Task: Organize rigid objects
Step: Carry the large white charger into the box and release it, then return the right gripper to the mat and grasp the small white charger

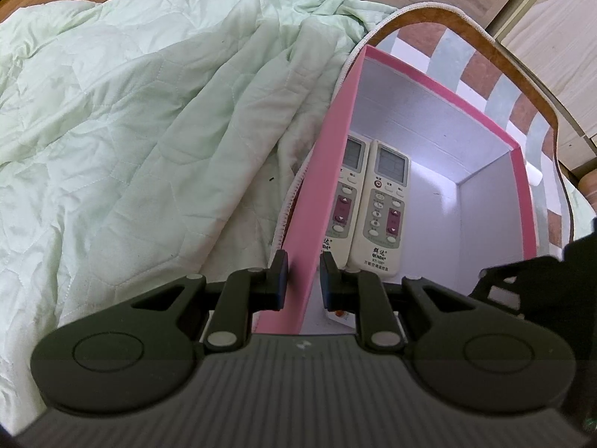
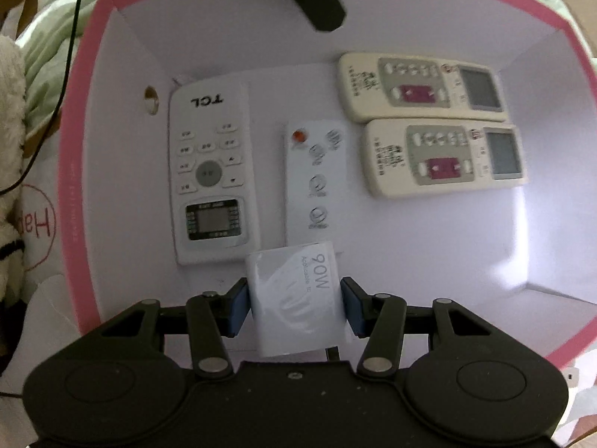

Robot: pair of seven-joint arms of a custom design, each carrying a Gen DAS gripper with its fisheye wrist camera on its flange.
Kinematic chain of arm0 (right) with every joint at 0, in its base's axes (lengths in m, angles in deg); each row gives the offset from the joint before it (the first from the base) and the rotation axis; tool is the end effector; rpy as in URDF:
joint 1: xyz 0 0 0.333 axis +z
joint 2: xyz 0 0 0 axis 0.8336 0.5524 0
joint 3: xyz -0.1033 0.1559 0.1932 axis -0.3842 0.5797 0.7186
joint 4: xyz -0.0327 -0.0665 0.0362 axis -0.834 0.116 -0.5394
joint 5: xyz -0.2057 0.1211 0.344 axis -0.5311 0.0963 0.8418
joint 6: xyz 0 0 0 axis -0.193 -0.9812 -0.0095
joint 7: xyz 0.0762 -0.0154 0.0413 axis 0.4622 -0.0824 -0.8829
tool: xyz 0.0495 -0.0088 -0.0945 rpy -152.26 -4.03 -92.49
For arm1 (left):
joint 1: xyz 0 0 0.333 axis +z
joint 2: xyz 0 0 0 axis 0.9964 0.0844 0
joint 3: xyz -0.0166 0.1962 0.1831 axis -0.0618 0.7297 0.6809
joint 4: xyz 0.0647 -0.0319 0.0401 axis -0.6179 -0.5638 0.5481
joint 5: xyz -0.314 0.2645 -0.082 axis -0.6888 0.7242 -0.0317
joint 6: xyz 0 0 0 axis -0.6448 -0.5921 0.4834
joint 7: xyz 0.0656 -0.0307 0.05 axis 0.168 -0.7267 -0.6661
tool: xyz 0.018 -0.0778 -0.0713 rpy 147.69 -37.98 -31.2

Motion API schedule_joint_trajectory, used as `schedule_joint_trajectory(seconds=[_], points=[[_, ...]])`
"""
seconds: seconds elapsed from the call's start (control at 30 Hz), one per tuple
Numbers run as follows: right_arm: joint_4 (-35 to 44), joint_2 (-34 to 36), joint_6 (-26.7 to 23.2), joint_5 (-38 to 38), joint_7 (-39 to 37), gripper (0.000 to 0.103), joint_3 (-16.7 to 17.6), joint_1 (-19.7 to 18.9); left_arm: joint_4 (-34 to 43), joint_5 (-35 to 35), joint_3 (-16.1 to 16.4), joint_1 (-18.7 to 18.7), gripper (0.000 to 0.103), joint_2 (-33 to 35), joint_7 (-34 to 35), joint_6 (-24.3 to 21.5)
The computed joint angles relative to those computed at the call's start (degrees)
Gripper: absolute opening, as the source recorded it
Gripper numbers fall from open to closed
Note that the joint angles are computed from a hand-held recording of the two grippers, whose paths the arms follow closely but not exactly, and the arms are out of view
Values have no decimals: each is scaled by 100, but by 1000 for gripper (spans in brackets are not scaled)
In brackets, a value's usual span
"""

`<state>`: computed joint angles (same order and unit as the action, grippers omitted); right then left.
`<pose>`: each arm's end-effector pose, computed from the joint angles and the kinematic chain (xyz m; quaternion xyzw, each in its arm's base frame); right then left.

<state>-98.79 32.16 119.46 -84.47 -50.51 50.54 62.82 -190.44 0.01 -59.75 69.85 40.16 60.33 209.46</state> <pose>0.5091 0.0564 0.3897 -0.9763 0.2146 0.0249 0.0135 0.5002 -0.2475 0.3820 -0.6835 0.6796 -0.2543 0.0798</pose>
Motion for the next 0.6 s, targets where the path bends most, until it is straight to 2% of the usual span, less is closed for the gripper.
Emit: schedule_joint_trajectory(seconds=[0.13,0.43,0.5,0.6], points=[[-222,-112,149,-70,-18,57,40,31,4,-137,24,-17,16,2,105,-6],[-439,-223,273,262,-211,59,-127,-109,-17,-85,3,11,16,-1,98,21],[-562,-403,386,187,-161,63,-73,-110,-29,-72,4,8,16,-4,90,31],[-516,-653,348,516,-264,63,-209,-148,-33,-118,15,-4,16,-4,116,41]])
